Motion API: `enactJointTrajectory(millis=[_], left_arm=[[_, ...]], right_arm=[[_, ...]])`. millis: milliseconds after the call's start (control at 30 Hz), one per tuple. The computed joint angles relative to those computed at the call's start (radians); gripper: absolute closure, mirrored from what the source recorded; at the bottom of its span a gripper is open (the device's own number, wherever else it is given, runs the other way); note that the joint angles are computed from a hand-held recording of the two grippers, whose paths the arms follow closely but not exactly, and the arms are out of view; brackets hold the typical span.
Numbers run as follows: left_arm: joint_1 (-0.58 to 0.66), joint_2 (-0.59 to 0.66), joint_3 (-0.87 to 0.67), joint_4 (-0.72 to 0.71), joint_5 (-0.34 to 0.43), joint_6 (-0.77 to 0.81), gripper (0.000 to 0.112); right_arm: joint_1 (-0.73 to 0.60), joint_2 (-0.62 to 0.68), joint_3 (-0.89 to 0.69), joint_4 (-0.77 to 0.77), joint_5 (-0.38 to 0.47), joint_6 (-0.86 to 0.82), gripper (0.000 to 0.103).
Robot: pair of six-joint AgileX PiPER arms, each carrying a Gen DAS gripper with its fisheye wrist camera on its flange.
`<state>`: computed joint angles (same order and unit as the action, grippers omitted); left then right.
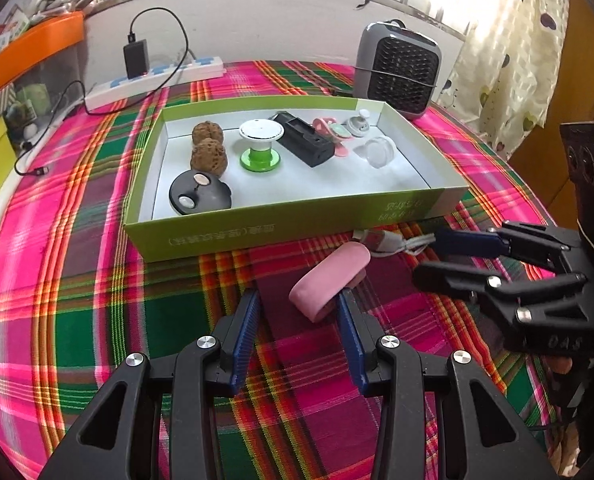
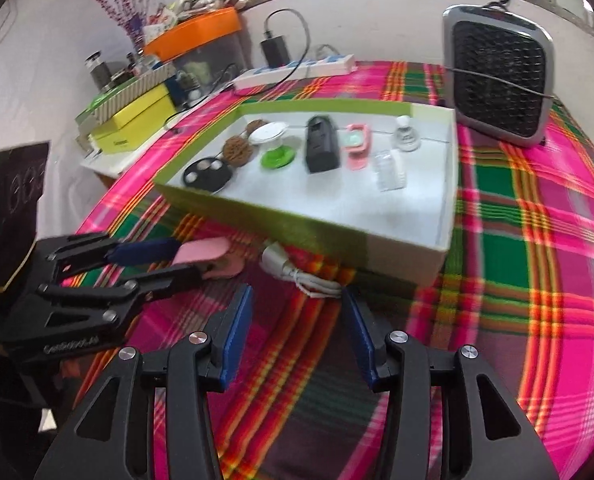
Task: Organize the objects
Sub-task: 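Grasp the pink rectangular block with the left gripper while the right gripper grasps the white USB cable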
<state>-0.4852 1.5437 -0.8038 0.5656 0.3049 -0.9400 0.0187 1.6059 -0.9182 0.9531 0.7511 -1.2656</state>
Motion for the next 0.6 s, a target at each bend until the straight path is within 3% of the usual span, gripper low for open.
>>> enactJointTrajectory(millis=[167,400,600], left_arm=[[0.008,-0.001,-0.001,-0.030,-0.004,0.046,0.075],[0.023,0.004,-0.012,-0.108,-0.016,0.169,0.075],[0.033,0.010,-0.024,-0.200,-0.031,0.301,0.074]], right_arm=[[0.021,-0.033,0.028,-0.037,-0.007,-0.028,0.056],[0.064,-0.055,0.031,-0.077,-0.118,0.006,0.056],[0.100,-0.019,-0.005,-0.124,-0.111,0.014,0.056]])
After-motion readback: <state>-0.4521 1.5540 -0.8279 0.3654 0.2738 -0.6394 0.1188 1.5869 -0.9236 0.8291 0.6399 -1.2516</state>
